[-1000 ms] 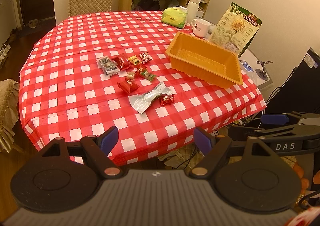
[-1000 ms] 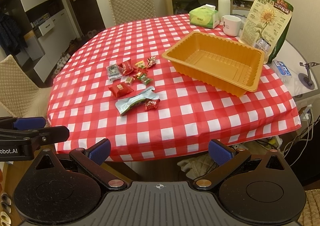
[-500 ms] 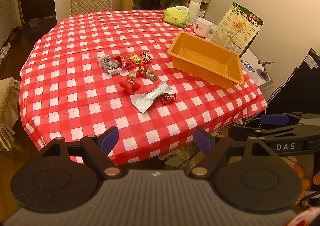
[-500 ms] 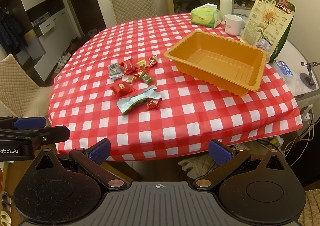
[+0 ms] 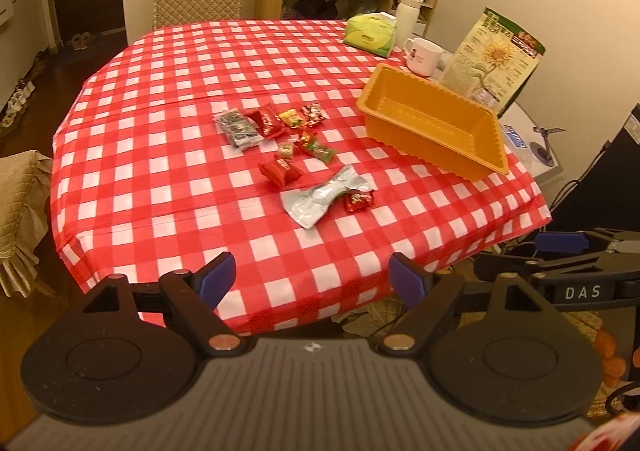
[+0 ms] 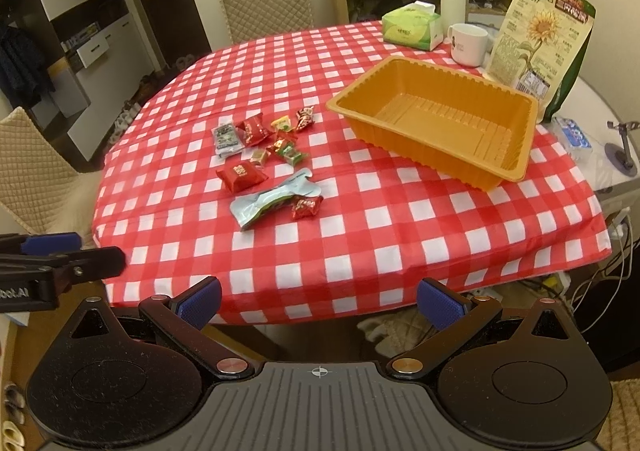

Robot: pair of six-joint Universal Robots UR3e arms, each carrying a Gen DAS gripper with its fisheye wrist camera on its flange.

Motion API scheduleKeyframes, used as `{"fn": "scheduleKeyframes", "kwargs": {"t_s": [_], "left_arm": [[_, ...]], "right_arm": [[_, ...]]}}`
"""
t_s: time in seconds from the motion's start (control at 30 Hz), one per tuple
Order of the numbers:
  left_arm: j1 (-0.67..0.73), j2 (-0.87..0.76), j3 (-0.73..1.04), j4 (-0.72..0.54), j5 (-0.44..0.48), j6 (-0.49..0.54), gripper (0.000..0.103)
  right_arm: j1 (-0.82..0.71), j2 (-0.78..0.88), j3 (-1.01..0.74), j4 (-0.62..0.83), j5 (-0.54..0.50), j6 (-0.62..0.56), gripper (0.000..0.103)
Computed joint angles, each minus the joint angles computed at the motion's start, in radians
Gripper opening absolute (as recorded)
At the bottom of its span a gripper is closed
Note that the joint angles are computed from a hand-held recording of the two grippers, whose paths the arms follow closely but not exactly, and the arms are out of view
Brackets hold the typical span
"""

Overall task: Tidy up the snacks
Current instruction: 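Grasp the small red candy with the right tool while the left tool grasps the red square candy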

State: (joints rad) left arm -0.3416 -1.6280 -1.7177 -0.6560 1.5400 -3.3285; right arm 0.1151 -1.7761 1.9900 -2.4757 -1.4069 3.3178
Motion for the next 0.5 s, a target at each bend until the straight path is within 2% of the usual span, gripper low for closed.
{"fn": "scheduleKeyframes", "kwargs": {"t_s": [0.3, 0.5], "left_arm": [[0.056, -0.022, -0.034, 0.052, 0.022, 0.019, 0.084], [0.122, -0.049, -0.058, 0.097, -0.018, 0.05, 0.084]], "right_arm": [[-0.009, 0.104, 0.009, -0.1, 0.01, -0.024, 0.103], [-0.004, 0.218, 0.015, -0.256, 0.047, -0.054, 0.103]]}}
